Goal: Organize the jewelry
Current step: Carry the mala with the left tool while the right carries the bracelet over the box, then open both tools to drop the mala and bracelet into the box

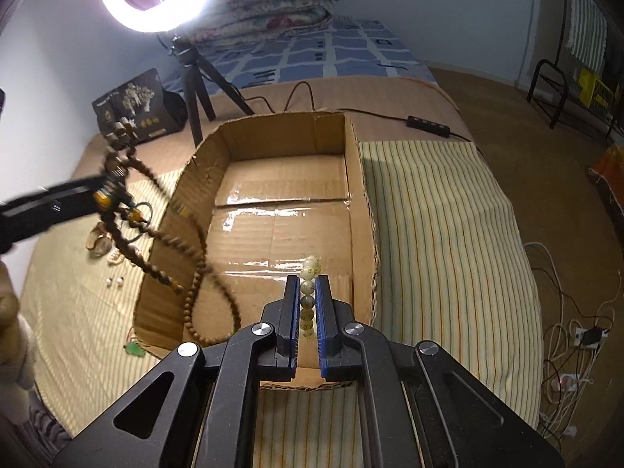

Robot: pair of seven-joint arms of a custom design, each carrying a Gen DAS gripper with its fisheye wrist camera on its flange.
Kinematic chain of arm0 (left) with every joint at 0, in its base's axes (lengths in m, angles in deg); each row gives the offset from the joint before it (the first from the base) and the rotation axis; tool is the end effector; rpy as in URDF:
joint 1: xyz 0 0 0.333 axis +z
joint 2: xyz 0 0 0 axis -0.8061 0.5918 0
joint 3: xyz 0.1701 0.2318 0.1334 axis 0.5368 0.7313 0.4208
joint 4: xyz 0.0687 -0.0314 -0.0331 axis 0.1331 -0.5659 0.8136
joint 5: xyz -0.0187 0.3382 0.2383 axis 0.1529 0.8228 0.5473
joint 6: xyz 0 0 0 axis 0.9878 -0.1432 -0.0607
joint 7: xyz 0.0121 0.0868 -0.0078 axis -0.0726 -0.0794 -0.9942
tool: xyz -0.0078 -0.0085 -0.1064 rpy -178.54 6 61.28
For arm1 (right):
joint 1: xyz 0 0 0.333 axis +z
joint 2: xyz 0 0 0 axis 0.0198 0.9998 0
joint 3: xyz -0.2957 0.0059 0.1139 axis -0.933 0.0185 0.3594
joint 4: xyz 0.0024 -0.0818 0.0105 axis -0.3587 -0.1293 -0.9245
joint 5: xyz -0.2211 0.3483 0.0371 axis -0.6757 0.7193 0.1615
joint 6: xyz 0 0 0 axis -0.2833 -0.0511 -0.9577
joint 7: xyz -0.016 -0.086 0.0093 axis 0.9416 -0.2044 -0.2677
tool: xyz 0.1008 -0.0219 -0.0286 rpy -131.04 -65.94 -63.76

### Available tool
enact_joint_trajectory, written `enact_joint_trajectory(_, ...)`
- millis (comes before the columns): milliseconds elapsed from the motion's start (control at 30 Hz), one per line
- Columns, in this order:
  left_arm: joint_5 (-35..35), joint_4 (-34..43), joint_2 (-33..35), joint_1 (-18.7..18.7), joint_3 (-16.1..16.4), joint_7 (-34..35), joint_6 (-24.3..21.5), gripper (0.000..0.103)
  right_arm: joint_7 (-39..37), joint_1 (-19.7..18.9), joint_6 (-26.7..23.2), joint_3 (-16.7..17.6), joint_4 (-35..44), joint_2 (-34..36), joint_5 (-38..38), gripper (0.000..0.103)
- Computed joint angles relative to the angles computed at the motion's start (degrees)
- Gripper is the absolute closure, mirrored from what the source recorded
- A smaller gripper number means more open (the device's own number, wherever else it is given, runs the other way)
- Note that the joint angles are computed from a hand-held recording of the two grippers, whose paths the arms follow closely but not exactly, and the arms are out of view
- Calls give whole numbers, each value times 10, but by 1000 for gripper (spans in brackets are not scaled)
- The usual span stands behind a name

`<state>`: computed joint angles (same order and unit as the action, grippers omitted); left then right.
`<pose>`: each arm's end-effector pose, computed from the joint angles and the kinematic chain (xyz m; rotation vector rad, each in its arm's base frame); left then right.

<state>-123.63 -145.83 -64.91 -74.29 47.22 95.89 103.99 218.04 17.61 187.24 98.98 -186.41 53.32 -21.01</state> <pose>0.4922 -0.3413 0.4550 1.4684 -2.5045 1.1229 0.4089 0.2879 0.4291 -1.7383 1.9790 -0.4962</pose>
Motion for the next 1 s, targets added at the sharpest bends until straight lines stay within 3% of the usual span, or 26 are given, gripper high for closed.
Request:
enact_joint_trajectory(400,87,-4,14,8,-3,-68,-4,91,-7,6,-17,-4,5,7,4,97)
enact_joint_trajectory(533,82,-9,8,12,-3,-64,-2,58,-8,10,-30,-2,16,13,-3,95)
enact_joint_trajectory(567,82,-9,8,12,-3,-64,-1,56,-5,11,-33,-1,18,14,-9,89)
enact_joint_trajectory(633,79,-13,3,12,-1,-60,0,55,7,11,-39,3,21,14,-24,65)
enact_joint_trajectory(667,78,-16,-1,12,0,-60,2,55,12,11,-39,2,21,13,-31,62)
enact_joint_trajectory(1000,106,-61,-48,10,25,-71,24,55,30,17,-33,3,22,2,-47,61)
